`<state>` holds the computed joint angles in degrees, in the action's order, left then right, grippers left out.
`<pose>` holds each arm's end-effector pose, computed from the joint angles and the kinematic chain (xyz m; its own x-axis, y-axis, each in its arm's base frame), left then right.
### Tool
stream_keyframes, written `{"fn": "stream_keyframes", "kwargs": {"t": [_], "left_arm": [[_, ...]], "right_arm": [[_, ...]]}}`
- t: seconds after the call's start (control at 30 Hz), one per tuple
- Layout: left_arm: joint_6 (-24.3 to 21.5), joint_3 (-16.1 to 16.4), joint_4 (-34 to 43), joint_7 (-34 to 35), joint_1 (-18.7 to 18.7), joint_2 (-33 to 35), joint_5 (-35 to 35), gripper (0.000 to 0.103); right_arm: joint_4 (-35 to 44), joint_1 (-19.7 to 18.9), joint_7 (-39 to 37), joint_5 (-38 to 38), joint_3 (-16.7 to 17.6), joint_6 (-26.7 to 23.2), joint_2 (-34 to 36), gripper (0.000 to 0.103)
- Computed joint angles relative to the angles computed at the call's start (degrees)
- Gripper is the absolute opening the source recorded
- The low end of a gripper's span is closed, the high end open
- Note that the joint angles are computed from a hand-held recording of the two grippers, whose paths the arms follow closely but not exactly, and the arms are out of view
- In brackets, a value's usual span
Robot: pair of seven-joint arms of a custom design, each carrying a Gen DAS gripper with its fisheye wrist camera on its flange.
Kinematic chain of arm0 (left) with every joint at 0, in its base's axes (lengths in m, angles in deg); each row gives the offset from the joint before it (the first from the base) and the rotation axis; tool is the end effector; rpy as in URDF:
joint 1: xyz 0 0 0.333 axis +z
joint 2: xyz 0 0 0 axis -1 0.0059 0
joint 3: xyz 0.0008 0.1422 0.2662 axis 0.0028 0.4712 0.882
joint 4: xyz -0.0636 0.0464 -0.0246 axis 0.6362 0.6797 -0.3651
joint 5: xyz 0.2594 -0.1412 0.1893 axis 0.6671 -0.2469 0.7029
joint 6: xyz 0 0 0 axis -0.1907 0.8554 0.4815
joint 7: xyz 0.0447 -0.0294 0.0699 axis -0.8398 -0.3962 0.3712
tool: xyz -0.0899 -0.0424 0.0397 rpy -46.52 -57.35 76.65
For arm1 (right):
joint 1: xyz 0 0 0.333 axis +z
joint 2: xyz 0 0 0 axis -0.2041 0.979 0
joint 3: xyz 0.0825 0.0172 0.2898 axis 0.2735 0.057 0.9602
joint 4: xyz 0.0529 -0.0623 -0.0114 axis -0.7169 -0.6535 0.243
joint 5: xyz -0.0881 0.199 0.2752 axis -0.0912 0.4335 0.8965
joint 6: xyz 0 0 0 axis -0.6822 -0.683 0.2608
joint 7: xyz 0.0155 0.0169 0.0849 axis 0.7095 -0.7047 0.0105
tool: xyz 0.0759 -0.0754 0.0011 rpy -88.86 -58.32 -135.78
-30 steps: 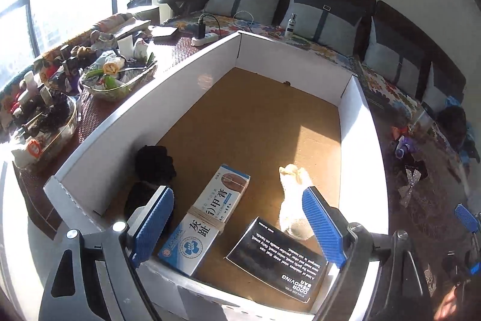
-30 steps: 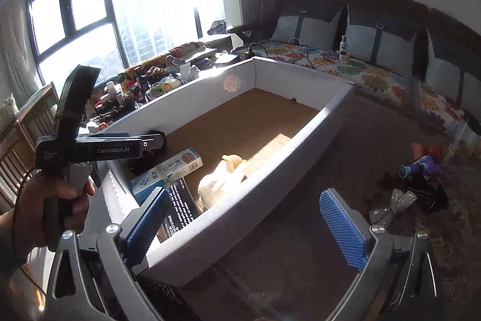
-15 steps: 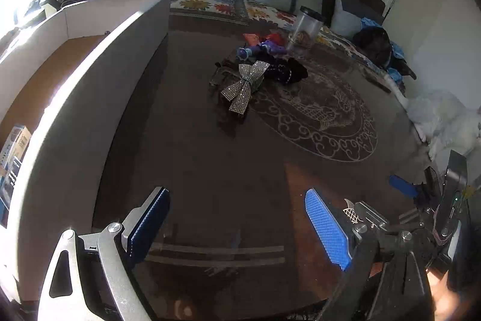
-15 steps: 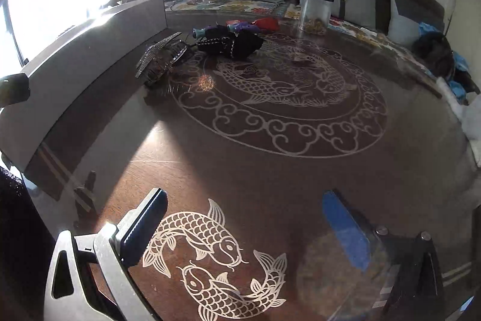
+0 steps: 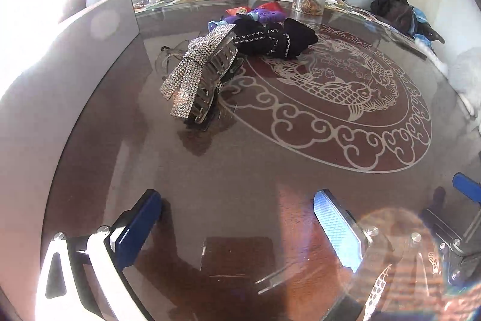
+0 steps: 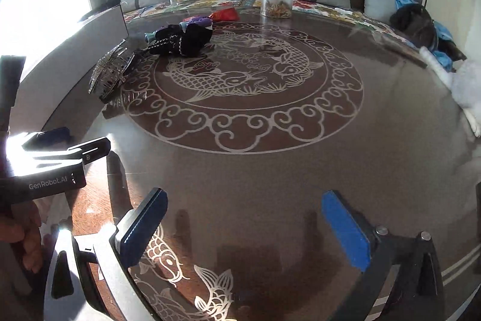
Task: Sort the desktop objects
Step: 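Bring both grippers back over the table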
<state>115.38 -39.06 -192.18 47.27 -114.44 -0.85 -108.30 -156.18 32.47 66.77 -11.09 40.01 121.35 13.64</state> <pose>0.5235 -0.0586 0.2362 0.1241 -0.9922 -0.0078 -0.8177 -0.0978 -0.5673 0.5130 0.2557 0.2539 0.2560 -0.9667 -0.0068 -0.7728 -0.2004 -0.6021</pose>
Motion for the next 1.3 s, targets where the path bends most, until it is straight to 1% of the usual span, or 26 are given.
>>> {"fn": "stream_keyframes", "kwargs": {"t": [0.07, 0.17, 0.2, 0.23, 0.3, 0.37, 0.77, 1.3], "left_arm": [[-0.39, -0.34, 0.58, 0.0, 0.62, 0.15, 0.5, 0.103], [-0.09, -0.63, 0.42, -0.18, 0.89, 0.14, 0.82, 0.103], [-0.06, -0.67, 0.39, -0.21, 0.91, 0.11, 0.86, 0.103], [-0.04, -0.7, 0.4, -0.25, 0.95, 0.14, 0.88, 0.103], [0.0, -0.76, 0.38, -0.31, 1.0, 0.15, 0.91, 0.103], [0.04, -1.0, 0.32, -0.3, 1.3, 0.07, 1.08, 0.103], [0.21, -0.97, 0.2, -0.02, 1.13, 0.05, 0.74, 0.103], [0.16, -1.08, 0.21, 0.04, 1.22, -0.02, 0.73, 0.103]], "right_arm": [[0.73, -1.14, 0.43, 0.15, 0.57, -1.18, 0.39, 0.103], [2.1, -5.57, 1.71, -0.67, 4.16, -2.85, 0.63, 0.103], [2.45, -5.39, 2.45, -0.97, 3.79, -2.9, 0.9, 0.103], [2.85, -5.77, 3.0, -1.37, 4.12, -3.38, 0.99, 0.103], [3.53, -4.22, 4.37, -2.29, 2.53, -4.09, 1.46, 0.103], [4.49, -0.82, 6.19, -4.08, -0.81, -6.03, 2.24, 0.103], [4.72, -2.39, 10.98, -10.06, -0.18, -5.58, 2.15, 0.103], [4.98, -2.9, 13.87, -13.41, -0.19, -5.64, 2.13, 0.103]]}}
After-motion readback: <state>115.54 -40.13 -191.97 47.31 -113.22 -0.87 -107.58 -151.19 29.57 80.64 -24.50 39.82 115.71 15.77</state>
